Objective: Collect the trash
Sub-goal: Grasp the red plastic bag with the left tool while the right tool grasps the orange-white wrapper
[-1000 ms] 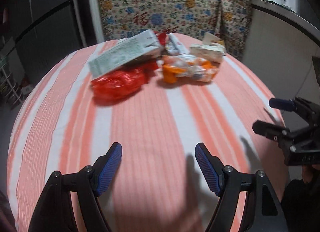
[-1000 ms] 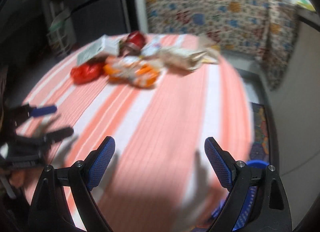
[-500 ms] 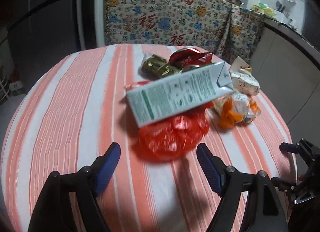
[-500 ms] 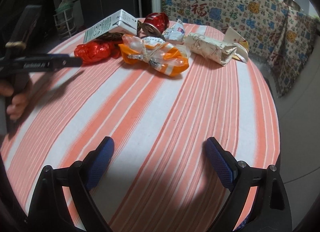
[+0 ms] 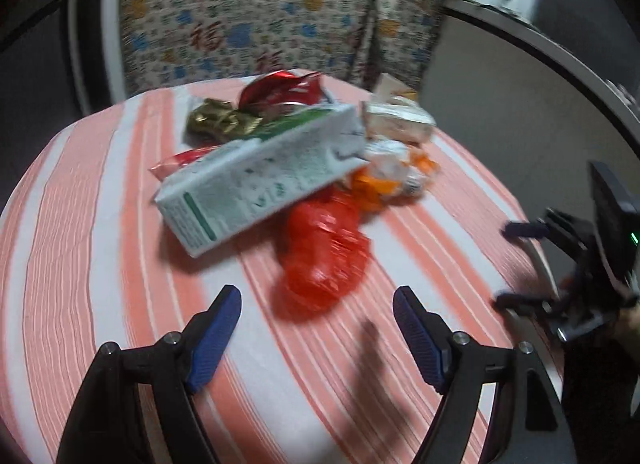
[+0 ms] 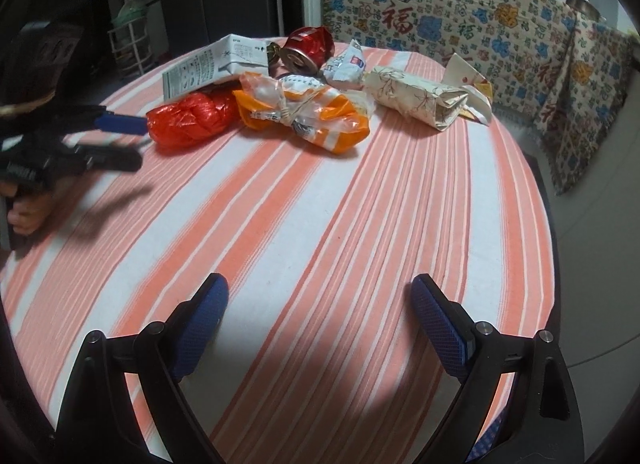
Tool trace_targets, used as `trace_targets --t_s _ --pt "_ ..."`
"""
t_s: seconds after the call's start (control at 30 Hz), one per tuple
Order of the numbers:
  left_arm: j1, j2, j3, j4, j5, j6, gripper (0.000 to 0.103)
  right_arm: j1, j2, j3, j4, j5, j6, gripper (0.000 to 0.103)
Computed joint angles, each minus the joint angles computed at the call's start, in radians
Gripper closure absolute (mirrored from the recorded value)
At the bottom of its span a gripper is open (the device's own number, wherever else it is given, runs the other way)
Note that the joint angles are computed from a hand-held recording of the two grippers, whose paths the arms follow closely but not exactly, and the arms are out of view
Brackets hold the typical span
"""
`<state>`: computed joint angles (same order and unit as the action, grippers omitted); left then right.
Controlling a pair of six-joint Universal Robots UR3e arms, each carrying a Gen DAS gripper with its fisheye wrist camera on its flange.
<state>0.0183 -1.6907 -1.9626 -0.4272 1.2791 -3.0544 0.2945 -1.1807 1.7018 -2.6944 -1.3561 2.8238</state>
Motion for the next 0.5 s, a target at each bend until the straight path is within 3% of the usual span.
trace_targets --t_s 0.23,0.3,0.5 --pt "-0.104 -0.164 0.226 -0.055 0.133 -0.031 0.026 0.003 0.004 0.007 -0.017 -0.002 0.004 0.006" --pt "-0.133 -0.173 0.242 -0.054 0.184 -0.031 0.059 -0.001 0.001 0.008 -0.012 0.004 0.000 0.006" --pt "-0.184 -0.027 0.075 -0.021 0.270 -0.119 0.059 -0.005 -0.002 -0.004 0.016 0.015 -0.004 0.006"
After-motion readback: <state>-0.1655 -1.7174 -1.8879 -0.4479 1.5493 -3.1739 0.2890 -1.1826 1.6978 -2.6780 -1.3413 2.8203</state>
